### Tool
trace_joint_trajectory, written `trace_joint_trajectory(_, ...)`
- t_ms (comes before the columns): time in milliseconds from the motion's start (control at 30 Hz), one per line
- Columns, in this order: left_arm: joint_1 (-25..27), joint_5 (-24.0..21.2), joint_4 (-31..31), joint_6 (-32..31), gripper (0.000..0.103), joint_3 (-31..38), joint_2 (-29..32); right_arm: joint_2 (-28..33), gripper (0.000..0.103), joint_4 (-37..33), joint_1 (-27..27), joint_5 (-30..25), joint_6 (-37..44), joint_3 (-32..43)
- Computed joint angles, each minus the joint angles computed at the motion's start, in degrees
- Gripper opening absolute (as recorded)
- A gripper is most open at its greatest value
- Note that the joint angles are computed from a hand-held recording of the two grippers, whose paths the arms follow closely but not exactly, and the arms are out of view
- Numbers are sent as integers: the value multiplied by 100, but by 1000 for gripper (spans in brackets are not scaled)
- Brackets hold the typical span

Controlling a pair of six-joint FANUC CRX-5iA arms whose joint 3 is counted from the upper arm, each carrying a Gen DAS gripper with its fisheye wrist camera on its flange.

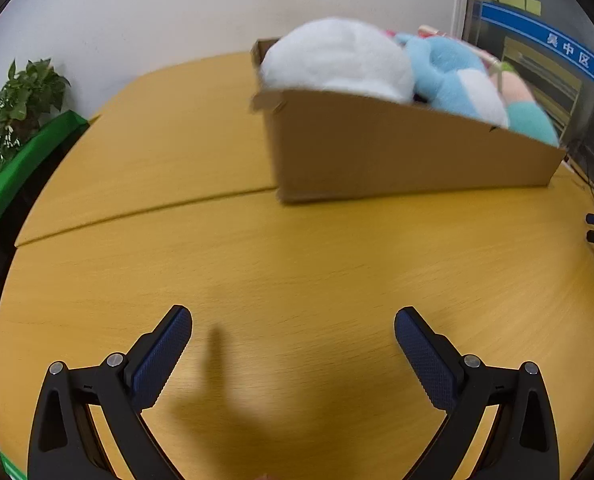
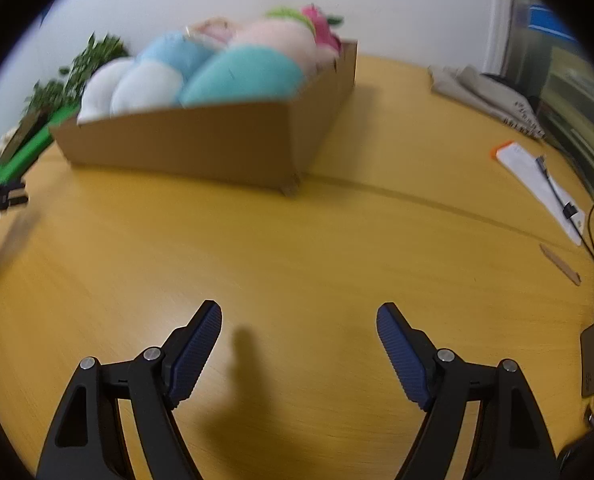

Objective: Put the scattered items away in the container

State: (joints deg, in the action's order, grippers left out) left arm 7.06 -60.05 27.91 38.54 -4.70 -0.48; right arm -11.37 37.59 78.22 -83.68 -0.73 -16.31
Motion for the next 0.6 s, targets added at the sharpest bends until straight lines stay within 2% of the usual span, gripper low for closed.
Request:
trace_joint_trajectory(33,42,-12,-49,-120,103,11,70,-135,84,30,49,49,134,-157)
trace_joint_trajectory(100,191,-98,290,-519,103,-54,142,-360,86,40,52,225,308,-337)
trace_joint_trajectory(167,254,-156,342,-709,103,-8,208,-415,93,-35,-2,284,530,-354)
trace_joint_trajectory(200,270,-198,367,-794,103,28,248,-429,103,-138,-73,351,756,-336)
trace_joint_trajectory(300,312,-301,423,-949,103,136,364,-585,103,-213,-112,431,959,-420)
trace_joint_trajectory(600,313,-317,382,-892,103,282,470,-625,103,-205,-185,462,1014,-468)
